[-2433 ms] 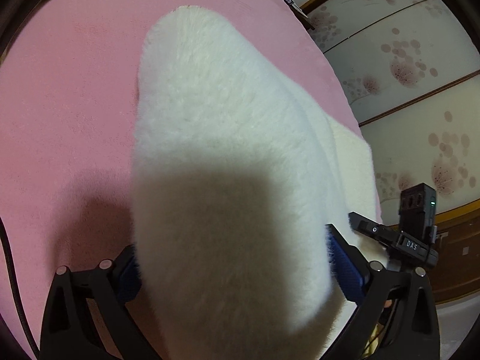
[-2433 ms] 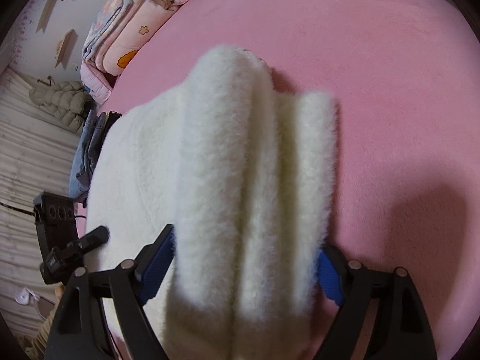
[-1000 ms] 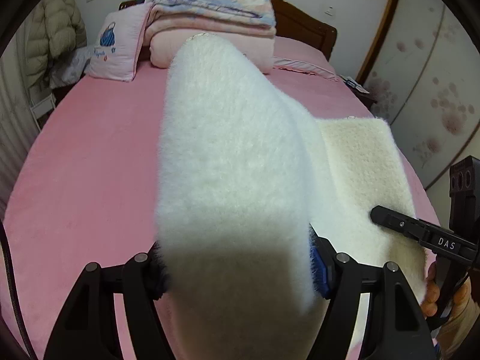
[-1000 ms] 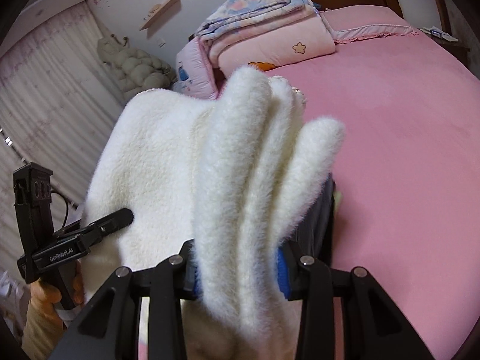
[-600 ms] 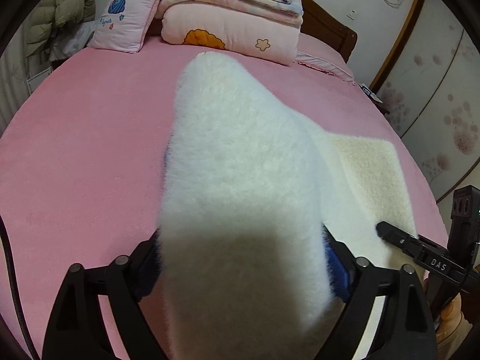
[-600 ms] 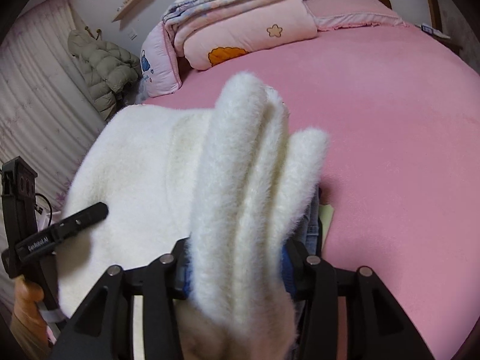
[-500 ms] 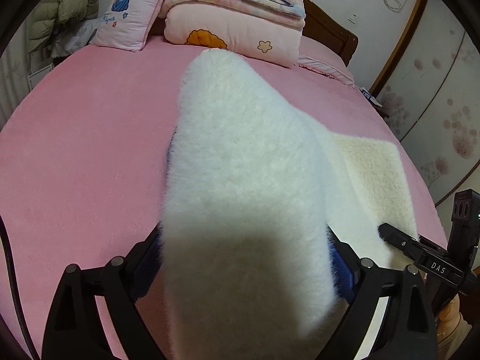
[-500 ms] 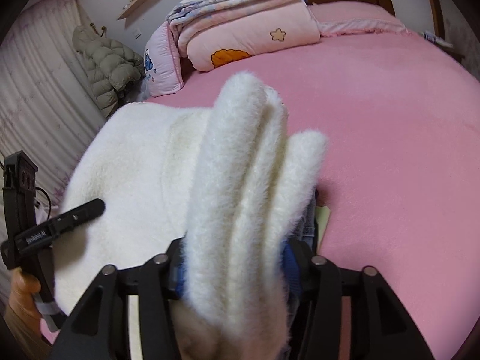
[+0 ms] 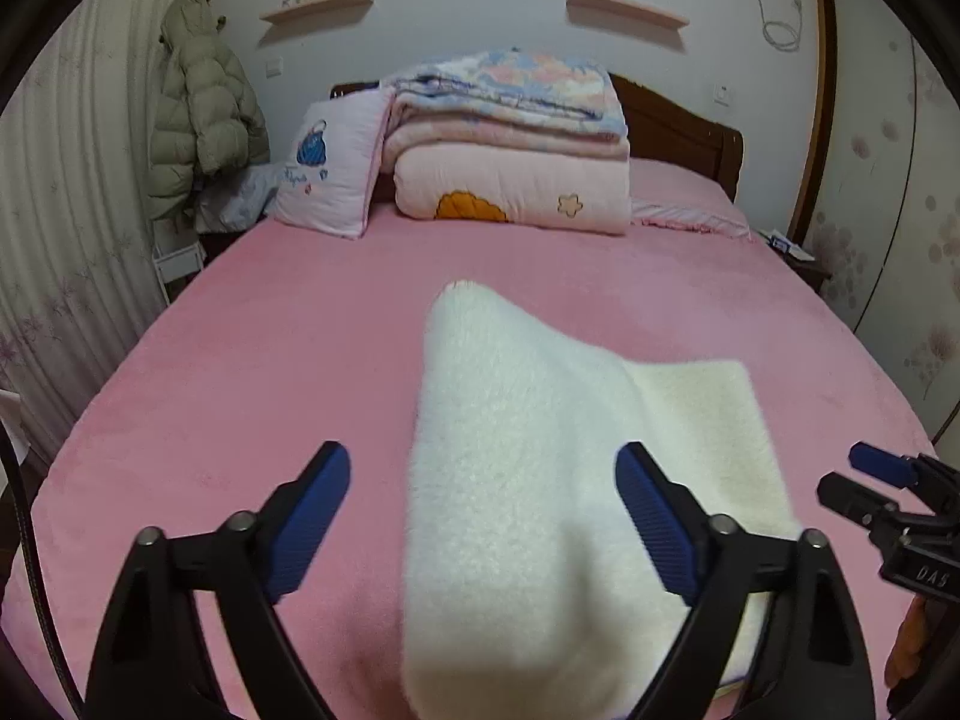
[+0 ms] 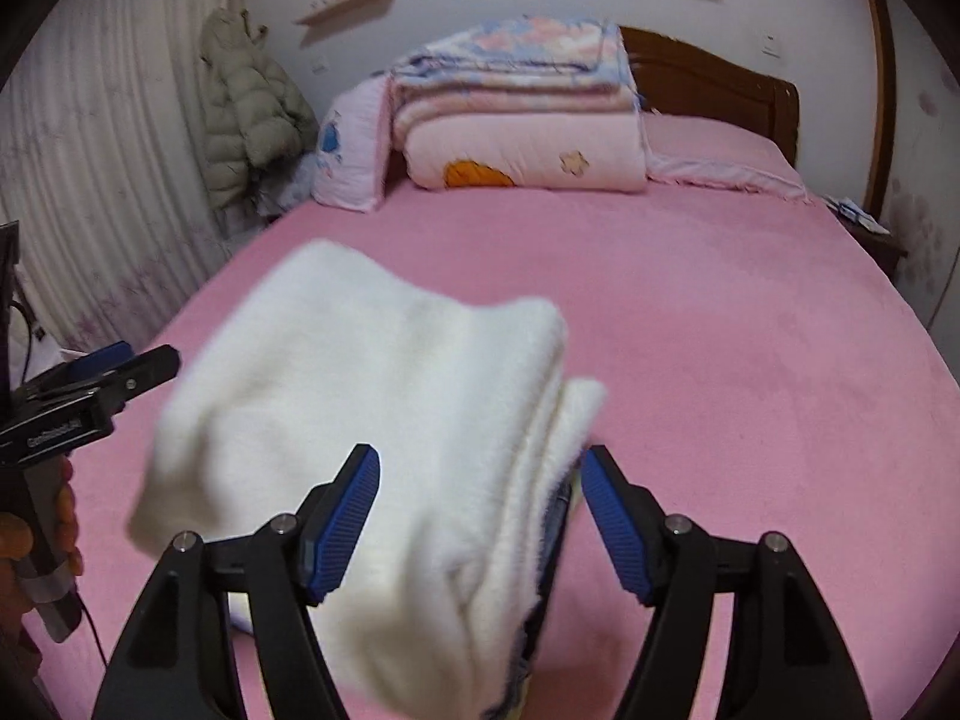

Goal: Fold large clothes
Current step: 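Lift the held cardigan with both tools and carry it toward the clothes stack, then lower the cardigan onto the jeans stack and open both tools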

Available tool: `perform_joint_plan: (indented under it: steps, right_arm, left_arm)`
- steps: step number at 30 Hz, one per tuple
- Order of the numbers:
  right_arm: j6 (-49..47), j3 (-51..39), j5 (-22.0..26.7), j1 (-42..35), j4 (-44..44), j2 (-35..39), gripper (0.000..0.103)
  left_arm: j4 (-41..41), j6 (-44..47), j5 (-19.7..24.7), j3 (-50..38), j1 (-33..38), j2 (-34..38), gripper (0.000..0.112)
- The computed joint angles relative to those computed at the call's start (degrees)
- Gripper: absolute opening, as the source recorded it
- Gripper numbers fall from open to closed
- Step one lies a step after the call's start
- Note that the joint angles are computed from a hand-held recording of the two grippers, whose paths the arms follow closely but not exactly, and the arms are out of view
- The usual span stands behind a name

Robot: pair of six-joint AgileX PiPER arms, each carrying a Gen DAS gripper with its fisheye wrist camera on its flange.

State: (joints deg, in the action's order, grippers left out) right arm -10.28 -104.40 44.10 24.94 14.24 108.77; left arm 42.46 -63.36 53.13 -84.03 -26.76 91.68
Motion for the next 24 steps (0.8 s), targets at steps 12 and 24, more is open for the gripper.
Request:
perform_joint_plan:
  steps: [12, 24]
  right_arm:
    - [3.9, 3.7, 0.7, 2.9, -4.6, 5.1, 0.0]
    - [5.4, 4.1, -1.0, 2.9, -6.9, 6.7, 0.0]
  left_arm:
    - [0.8, -4.0, -2.1, 8.3, -2.0, 0.3, 0.011]
    - [2.5, -6.1, -0.7, 8.7, -3.5, 1.0, 0.011]
